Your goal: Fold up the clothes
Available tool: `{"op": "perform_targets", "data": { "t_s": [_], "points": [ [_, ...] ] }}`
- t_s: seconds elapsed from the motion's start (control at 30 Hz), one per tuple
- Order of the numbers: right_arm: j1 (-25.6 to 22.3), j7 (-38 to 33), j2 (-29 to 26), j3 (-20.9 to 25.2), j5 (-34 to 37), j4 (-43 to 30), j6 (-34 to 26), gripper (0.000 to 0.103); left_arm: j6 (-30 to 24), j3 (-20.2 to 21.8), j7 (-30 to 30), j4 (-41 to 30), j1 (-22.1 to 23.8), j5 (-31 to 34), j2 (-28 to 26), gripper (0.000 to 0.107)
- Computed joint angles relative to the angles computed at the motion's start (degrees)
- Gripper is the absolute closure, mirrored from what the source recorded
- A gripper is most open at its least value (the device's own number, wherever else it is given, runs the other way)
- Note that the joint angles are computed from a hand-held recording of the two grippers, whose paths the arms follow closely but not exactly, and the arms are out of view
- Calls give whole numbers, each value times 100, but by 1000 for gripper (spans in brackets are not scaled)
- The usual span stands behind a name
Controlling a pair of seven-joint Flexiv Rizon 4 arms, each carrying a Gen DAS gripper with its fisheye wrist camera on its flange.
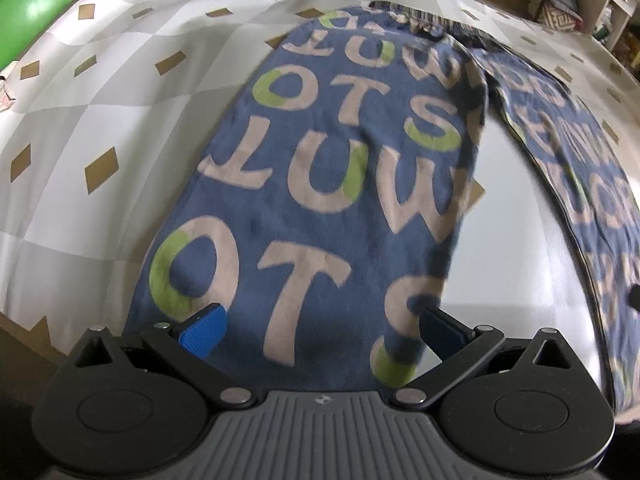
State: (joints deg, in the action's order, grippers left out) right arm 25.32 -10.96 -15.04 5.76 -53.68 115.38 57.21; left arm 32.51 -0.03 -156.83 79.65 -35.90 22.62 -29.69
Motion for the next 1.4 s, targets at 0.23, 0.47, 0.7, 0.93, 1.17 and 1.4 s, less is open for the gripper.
{"op": "perform_targets", "data": {
  "t_s": [0.23, 0.47, 0.7, 0.93, 1.17, 1.4],
  "points": [
    [-21, -263, -238, -38, 334, -127, -133, 26, -136, 32, 128, -317, 60, -48, -281, 4],
    [6, -465, -378, 23, 744, -115, 101, 24, -204, 83, 236, -455, -22, -26, -406, 4],
    [88, -346, -361, -70, 898, -76, 227, 21, -124, 101, 204, -390, -34, -62, -386, 4],
    [137, -346, -359, -72, 912, -66, 221, 17, -73, 90, 225, -327, -46, -63, -352, 4],
    [169, -255, -353, -52, 999, -94, 101, 13, -28, 87, 165, -251, -58, -71, -312, 4],
    [181, -54, -354, -26, 1172, -126, -94, 3, -97, 82, 105, -338, -52, -99, -363, 4]
  ]
}}
